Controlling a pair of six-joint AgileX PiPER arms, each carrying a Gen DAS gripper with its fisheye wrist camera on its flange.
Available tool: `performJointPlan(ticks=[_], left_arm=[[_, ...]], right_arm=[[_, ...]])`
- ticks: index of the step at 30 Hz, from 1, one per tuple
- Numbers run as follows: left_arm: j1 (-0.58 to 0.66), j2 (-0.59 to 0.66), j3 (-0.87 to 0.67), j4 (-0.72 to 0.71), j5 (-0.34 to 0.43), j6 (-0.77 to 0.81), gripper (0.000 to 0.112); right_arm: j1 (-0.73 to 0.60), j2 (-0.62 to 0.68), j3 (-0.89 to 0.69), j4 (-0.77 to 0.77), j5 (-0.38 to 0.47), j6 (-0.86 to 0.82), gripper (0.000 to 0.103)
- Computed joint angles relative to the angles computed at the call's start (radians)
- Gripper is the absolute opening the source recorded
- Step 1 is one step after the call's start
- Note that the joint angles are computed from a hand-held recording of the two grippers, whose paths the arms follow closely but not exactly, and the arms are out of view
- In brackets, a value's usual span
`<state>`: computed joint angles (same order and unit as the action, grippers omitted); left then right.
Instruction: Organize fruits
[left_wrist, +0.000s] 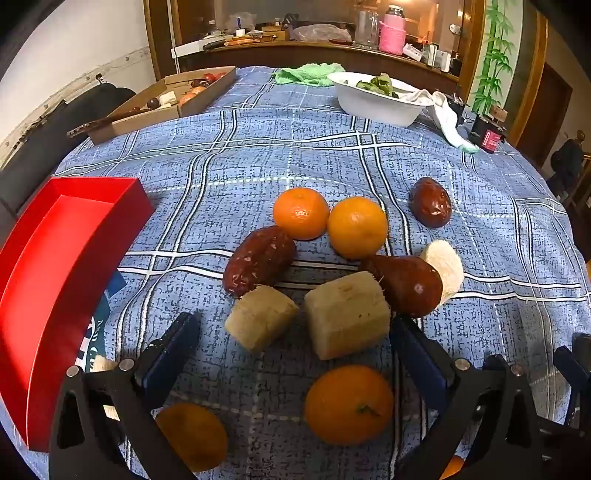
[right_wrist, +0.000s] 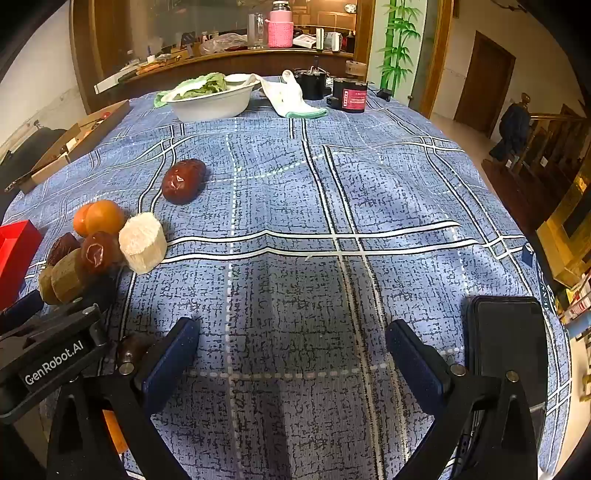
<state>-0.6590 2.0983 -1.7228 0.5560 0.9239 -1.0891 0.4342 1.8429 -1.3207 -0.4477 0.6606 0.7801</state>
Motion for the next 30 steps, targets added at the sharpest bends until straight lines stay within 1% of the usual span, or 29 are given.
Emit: performJointPlan(ticks=[3,5,7,8,9,10,11,13,15,16,17,19,22,24,25,27,28,29,30], left_arm=[[0.021,0.002,-0.028,-0.080,0.016,0.107,0.103],[0.038,-0.017,-0.008,-0.132,0.001,0.192,0.103],[0.049,-0.042,0.025,-0.169,-0.027,0.248,0.103],[0.061,-0.042,0.022,-0.189,-0.028,0.271,0.103],[0.063,-0.066,0.055,-0.183,-0.043,0.260,0.102],[0.058,-0.093,0.091,-0.167,-0.062,0.239,0.102],[0.045,-0.138,0.144,-0.114,-0.085,0.182,0.102],[0.011,-0.222,0.242,0.029,-0.113,0.048,0.102],[-0.023,-0.306,0.331,0.173,-0.127,-0.086,0.102],[-0.046,-0.358,0.383,0.258,-0.120,-0.166,0.102],[-0.080,-0.409,0.427,0.356,-0.088,-0.255,0.102],[-0.119,-0.473,0.470,0.463,-0.032,-0.340,0.103],[-0.199,-0.564,0.518,0.599,0.096,-0.438,0.103],[-0.269,-0.617,0.547,0.676,0.203,-0.490,0.103],[-0.288,-0.651,0.575,0.701,0.225,-0.506,0.103],[-0.315,-0.706,0.615,0.729,0.229,-0.531,0.103],[-0.322,-0.741,0.640,0.730,0.208,-0.538,0.103],[-0.339,-0.754,0.652,0.723,0.210,-0.546,0.103],[-0.333,-0.775,0.649,0.681,0.194,-0.515,0.103]], right_arm=[[0.013,0.014,-0.032,-0.011,0.050,0.031,0.102],[0.032,0.027,-0.057,-0.032,0.082,0.040,0.103],[0.026,0.029,-0.060,-0.007,0.069,-0.010,0.102],[0.019,0.018,-0.034,-0.003,0.041,-0.017,0.102],[0.024,0.008,-0.017,-0.010,0.037,0.000,0.102],[0.024,-0.006,-0.001,-0.010,0.042,0.010,0.102],[0.030,-0.022,0.010,-0.018,0.055,0.026,0.102],[0.049,-0.067,0.052,-0.055,0.042,0.070,0.102],[0.089,-0.139,0.125,-0.143,0.018,0.173,0.102],[0.102,-0.154,0.136,-0.162,0.016,0.195,0.102],[0.125,-0.182,0.160,-0.199,0.015,0.238,0.102],[0.158,-0.216,0.185,-0.258,0.018,0.307,0.102],[0.211,-0.265,0.212,-0.341,0.033,0.408,0.102],[0.262,-0.304,0.246,-0.422,0.051,0.506,0.103],[0.294,-0.323,0.260,-0.469,0.072,0.558,0.103],[0.356,-0.361,0.281,-0.555,0.119,0.645,0.103],[0.384,-0.374,0.285,-0.590,0.143,0.679,0.103],[0.424,-0.400,0.301,-0.658,0.174,0.744,0.103],[0.445,-0.412,0.304,-0.689,0.190,0.774,0.103]])
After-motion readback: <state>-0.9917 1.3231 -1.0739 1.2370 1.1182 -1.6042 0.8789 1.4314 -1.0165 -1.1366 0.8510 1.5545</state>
